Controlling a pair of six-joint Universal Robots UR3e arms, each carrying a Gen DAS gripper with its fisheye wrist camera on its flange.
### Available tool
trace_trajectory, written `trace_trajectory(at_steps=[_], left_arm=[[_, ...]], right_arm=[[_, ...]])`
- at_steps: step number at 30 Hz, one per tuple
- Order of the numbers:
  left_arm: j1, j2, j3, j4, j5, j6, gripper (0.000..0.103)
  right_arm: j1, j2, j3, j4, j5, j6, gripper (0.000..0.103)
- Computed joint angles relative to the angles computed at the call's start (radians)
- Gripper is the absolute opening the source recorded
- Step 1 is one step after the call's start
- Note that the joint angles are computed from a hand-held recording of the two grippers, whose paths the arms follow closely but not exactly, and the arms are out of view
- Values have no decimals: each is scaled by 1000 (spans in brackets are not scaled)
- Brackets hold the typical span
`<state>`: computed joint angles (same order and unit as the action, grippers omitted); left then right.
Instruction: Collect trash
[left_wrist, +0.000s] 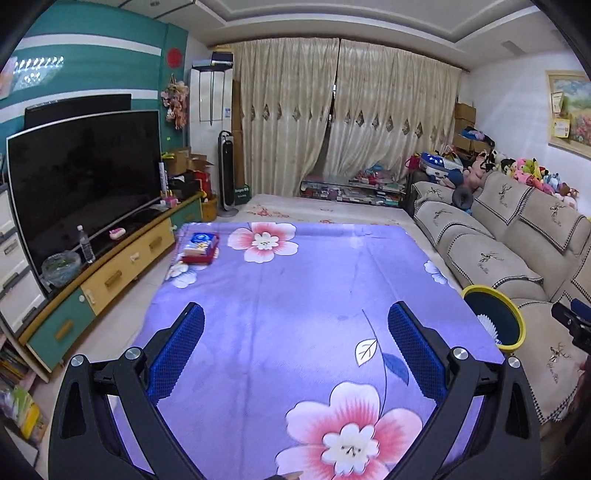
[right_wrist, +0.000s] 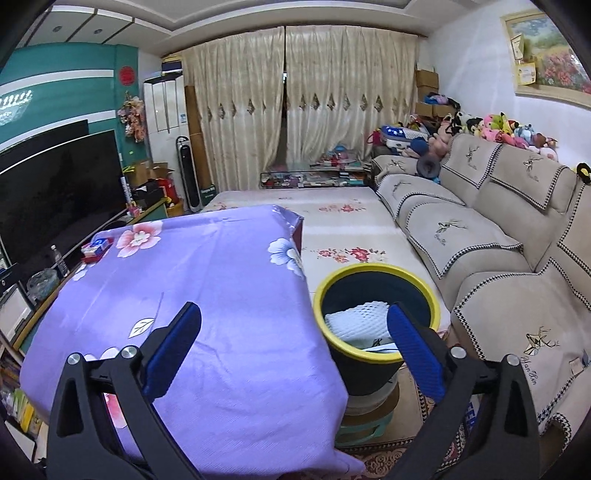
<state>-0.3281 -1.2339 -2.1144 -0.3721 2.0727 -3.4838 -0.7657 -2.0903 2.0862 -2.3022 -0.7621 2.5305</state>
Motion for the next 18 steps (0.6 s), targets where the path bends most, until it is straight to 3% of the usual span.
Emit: trace_trajectory(at_steps=[7,18], left_arm=[[-124,53,11,-99,130,-84,98],[-146,30,42,-108,165,-83,98]], right_arm=[[-100,-108,14,151,87,-88,96],[-105,-104,16,152,78,-77,96]])
